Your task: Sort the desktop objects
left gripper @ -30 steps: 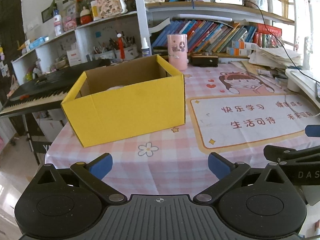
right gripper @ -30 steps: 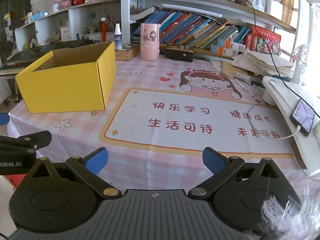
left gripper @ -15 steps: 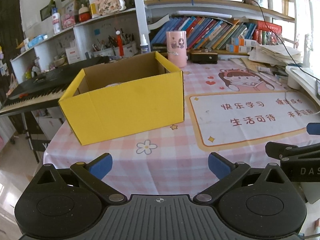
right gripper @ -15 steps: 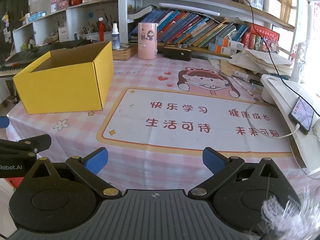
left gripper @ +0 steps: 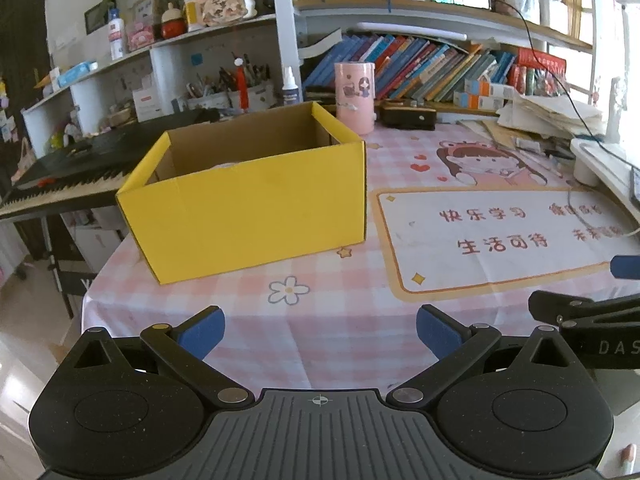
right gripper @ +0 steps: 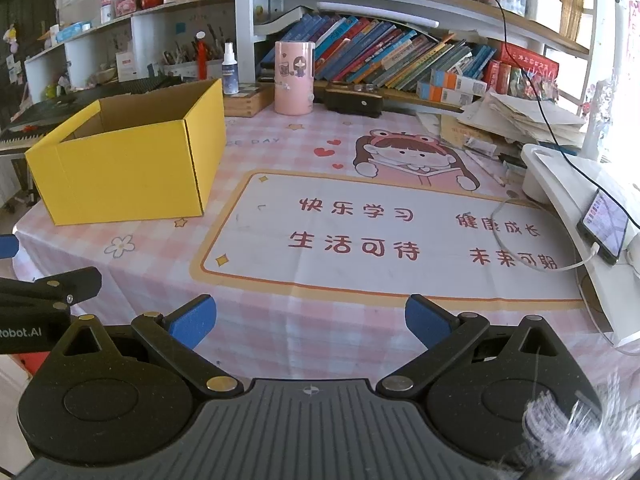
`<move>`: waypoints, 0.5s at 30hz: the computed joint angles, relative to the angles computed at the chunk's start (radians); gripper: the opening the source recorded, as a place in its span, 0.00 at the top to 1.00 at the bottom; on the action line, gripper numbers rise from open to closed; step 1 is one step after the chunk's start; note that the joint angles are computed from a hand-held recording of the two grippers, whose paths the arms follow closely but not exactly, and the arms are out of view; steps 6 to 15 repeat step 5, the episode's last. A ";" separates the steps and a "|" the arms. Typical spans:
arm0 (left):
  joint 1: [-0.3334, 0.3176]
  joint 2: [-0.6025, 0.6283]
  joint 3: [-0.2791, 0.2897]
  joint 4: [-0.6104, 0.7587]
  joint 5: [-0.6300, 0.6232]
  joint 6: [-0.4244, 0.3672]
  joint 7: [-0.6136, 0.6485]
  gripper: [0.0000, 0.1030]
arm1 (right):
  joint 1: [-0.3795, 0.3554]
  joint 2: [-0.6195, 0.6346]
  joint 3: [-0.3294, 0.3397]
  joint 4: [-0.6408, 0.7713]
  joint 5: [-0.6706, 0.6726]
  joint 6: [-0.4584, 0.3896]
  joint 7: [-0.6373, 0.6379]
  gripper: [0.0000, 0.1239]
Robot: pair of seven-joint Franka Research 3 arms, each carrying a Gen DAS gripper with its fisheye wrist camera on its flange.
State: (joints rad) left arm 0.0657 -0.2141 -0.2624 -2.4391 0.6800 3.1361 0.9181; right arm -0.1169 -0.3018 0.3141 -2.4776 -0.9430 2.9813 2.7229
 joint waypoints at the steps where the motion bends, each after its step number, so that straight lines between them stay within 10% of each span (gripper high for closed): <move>1: 0.001 -0.001 0.000 -0.001 0.000 0.003 -0.002 0.00 | 0.000 -0.001 -0.001 -0.001 0.000 0.001 -0.001 0.18; 15: 0.017 -0.003 -0.016 0.004 0.022 -0.003 -0.023 0.00 | -0.001 -0.002 0.000 -0.002 0.000 0.003 -0.001 0.18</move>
